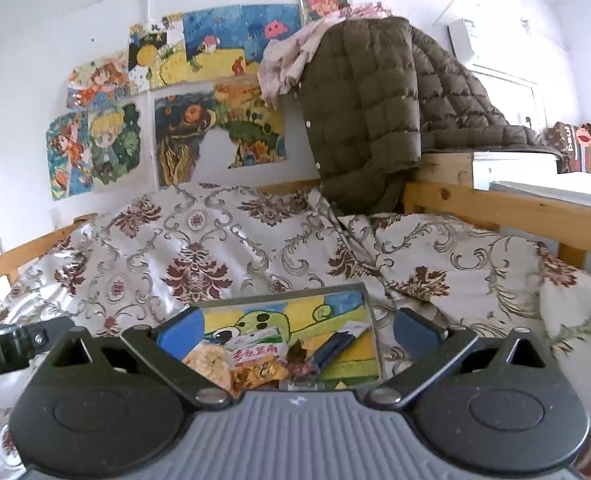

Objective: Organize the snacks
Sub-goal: 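Withdraw both tools from the tray back toward the remaining snacks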

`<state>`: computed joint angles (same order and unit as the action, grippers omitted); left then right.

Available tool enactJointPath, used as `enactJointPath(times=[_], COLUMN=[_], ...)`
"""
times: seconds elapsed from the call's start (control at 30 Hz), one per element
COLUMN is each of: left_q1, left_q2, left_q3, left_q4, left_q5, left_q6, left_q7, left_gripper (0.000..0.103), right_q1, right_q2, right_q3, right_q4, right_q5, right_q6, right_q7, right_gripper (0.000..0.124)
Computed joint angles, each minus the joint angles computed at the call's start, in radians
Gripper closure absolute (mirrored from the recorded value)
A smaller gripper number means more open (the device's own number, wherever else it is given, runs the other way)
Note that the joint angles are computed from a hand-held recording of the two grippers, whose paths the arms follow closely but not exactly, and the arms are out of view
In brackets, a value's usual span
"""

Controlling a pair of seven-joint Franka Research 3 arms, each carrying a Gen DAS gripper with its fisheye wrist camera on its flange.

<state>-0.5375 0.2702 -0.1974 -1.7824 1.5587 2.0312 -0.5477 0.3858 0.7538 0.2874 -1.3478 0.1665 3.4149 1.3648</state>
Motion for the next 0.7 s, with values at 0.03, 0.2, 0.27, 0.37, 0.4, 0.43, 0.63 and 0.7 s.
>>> enactJointPath(times=[0.03,0.2,0.27,0.37,0.4,0.43,0.63,0.7], left_q1=[-0.011,-0.04,-0.046,-0.062,-0.066,-0.071,-0.123,-0.136], left_q2=[-0.013,-0.066,-0.083,-0.096,-0.097,-0.099,-0.097,-0.099], left_q3=[-0.008,-0.053,-0.071,-0.096,-0.102,-0.109,-0.138,-0.145], left_q4=[-0.019,-0.083,-0.101,-0.12,-0.123,-0.127,-0.14,-0.144], left_q5=[-0.017,-0.103,-0.144,-0.202,-0.217,-0.235,-0.289,-0.304], left_q6=[-0.026,-0.104,-0.12,-0.153,-0.158,-0.165,-0.246,-0.267], left_q7=[-0.005,-0.018,-0.022,-0.027,-0.025,-0.022,-0.088,-0.129], left_gripper=[0.001,0.001,0.001,0.001,0.001,0.001,0.001,0.001], right_q1=[-0.023,-0.083,-0.088,-0.094,-0.084,-0.083,-0.109,-0.097], right_q2=[-0.028,-0.156,-0.2,-0.261,-0.279,-0.296,-0.394,-0.426], right_q3=[0.025,0.07,0.065,0.06,0.048,0.045,0.055,0.039], right_q4=[-0.056,-0.296,-0.375,-0.476,-0.504,-0.533,-0.685,-0.728], right_q5=[-0.012,-0.074,-0.094,-0.129,-0.128,-0.134,-0.197,-0.203], right_q6=[0.025,0.116,0.131,0.128,0.13,0.127,0.137,0.148], right_q7=[-0.001,0.048,0.077,0.113,0.119,0.128,0.212,0.229], right_gripper=[0.021,0.021,0.021,0.021,0.021,0.021,0.021,0.021])
